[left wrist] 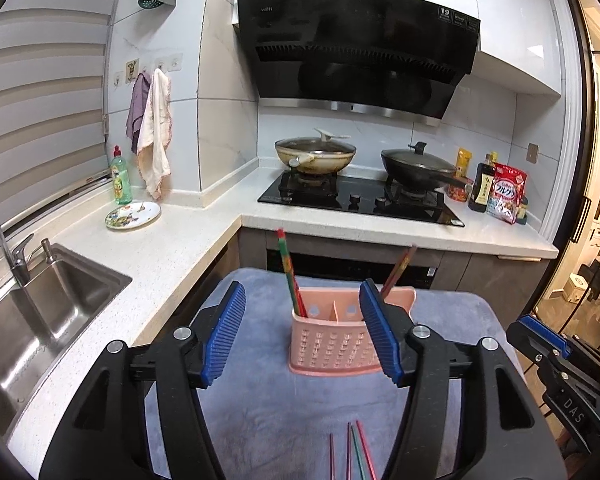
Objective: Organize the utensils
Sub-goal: 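Withdraw both open tools from the caddy back to the remaining chopsticks, then grasp a dark red chopstick with the left tool while the right tool grasps a red chopstick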
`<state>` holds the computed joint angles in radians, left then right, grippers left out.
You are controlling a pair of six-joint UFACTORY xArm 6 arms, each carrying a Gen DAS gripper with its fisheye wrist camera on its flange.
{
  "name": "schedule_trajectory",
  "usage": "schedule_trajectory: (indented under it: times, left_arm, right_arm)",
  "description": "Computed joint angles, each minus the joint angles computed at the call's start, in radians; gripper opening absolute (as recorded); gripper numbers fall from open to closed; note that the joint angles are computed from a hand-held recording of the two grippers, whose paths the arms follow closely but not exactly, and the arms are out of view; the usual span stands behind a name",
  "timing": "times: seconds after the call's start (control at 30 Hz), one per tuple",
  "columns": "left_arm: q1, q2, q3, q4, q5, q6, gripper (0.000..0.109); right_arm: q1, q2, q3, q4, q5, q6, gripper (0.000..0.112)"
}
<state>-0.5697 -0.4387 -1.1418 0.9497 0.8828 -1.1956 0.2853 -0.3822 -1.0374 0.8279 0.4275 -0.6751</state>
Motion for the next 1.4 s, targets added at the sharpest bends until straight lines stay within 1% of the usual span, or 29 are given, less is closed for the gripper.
schedule_trajectory:
  times: [0.13, 0.23, 0.27, 0.47, 0.7, 0.87, 1.0, 1.4]
  left_arm:
    - [-0.044, -0.075, 0.111, -0.014, 0.039, -0.03, 0.059]
    - [-0.076, -0.122, 0.191, -0.028, 0.057, -0.053, 0.06]
    - [-0.095, -0.137, 0.219, -0.03, 0.076, -0.064, 0.06]
    - [-0.157, -0.194, 0.34, -0.091, 0.115, -0.091, 0.06]
    - [-0.215, -0.218, 0.441, -0.171, 0.132, -0.119, 0.06]
    - [-0.245, -0.233, 0.503, -0.225, 0.14, -0.132, 0.06]
    - [-0.265, -0.251, 0.54, -0.254, 0.145, -0.154, 0.06]
    - [-0.317, -0.283, 0.604, -0.319, 0.141, -0.185, 0.06]
  right_arm:
    - [-0.007, -0.085, 0.119, -0.022, 0.038, 0.006, 0.021]
    - [-0.006, -0.149, 0.216, -0.055, 0.055, 0.022, 0.021]
    - [-0.004, -0.169, 0.247, -0.07, 0.055, 0.032, 0.021]
    - [0.006, -0.288, 0.426, -0.151, 0.096, 0.092, 0.021]
    - [0.02, -0.367, 0.559, -0.211, 0.129, 0.151, 0.021]
    - [0.043, -0.407, 0.629, -0.27, 0.132, 0.19, 0.021]
    - [0.056, -0.428, 0.667, -0.287, 0.141, 0.209, 0.021]
    - [0.078, -0.431, 0.709, -0.342, 0.13, 0.23, 0.02]
